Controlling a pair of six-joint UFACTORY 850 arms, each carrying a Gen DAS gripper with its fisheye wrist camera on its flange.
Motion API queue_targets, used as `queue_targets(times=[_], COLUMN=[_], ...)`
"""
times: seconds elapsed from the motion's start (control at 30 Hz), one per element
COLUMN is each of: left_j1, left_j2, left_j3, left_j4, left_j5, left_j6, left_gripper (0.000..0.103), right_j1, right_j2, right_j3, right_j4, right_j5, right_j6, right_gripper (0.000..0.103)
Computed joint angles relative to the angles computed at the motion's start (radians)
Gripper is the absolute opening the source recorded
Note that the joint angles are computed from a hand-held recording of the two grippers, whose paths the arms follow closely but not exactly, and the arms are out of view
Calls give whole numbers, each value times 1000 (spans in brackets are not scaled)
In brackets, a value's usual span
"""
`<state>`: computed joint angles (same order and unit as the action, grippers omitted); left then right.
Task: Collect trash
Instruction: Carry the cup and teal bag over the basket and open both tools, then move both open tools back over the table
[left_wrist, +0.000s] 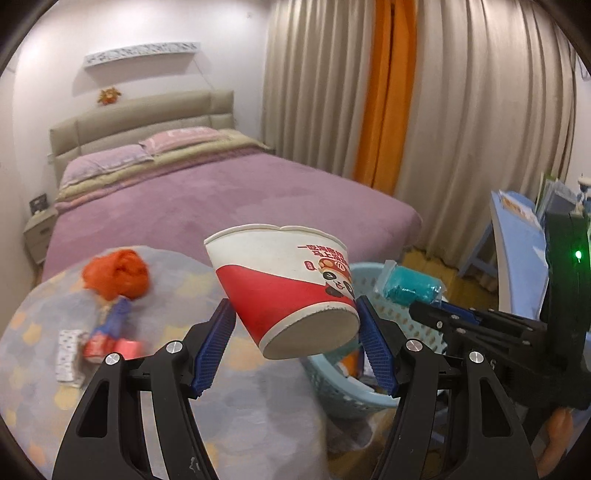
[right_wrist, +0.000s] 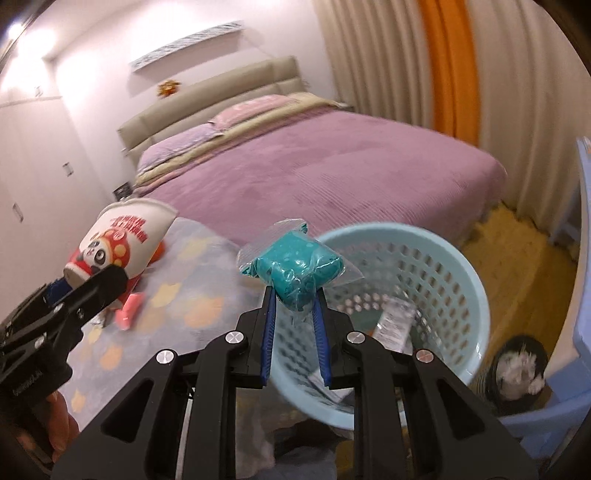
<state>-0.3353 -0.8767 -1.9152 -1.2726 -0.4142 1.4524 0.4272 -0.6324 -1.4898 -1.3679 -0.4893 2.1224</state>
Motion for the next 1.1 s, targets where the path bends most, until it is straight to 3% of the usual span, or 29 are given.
queue_targets(times=[0.33,0.6,0.63,0.7,0.73,0.77,1.1], left_j1=[-56,-76,-75,-70,-68,-66,-30], left_j2=[-107,-245,-271,-304,-307,-310,-215], left_j3=[-130,-339,-378,-430,-434,-435,-288], left_j4=[235,439,448,461,455,445,333], left_j5=[-47,-147,-177,-225,-236,-242,-211], left_j6=[-218,-450,-471,-513,-519,-520,-432], left_gripper=[65,66,66,71,73,74,74], right_j1=[-50,-83,-84,-92,-93,-91,-69], right_j2=[0,-2,-3,-2,2,1,2], right_j3=[50,82,82,88,96,96,80], right_j4=[94,126,131,146,131,123,94], right_j5=[21,89,93,117,118,111,89], right_j6=[-6,11,9,8,31,38,30], right_gripper=[18,18,19,33,50,54,54])
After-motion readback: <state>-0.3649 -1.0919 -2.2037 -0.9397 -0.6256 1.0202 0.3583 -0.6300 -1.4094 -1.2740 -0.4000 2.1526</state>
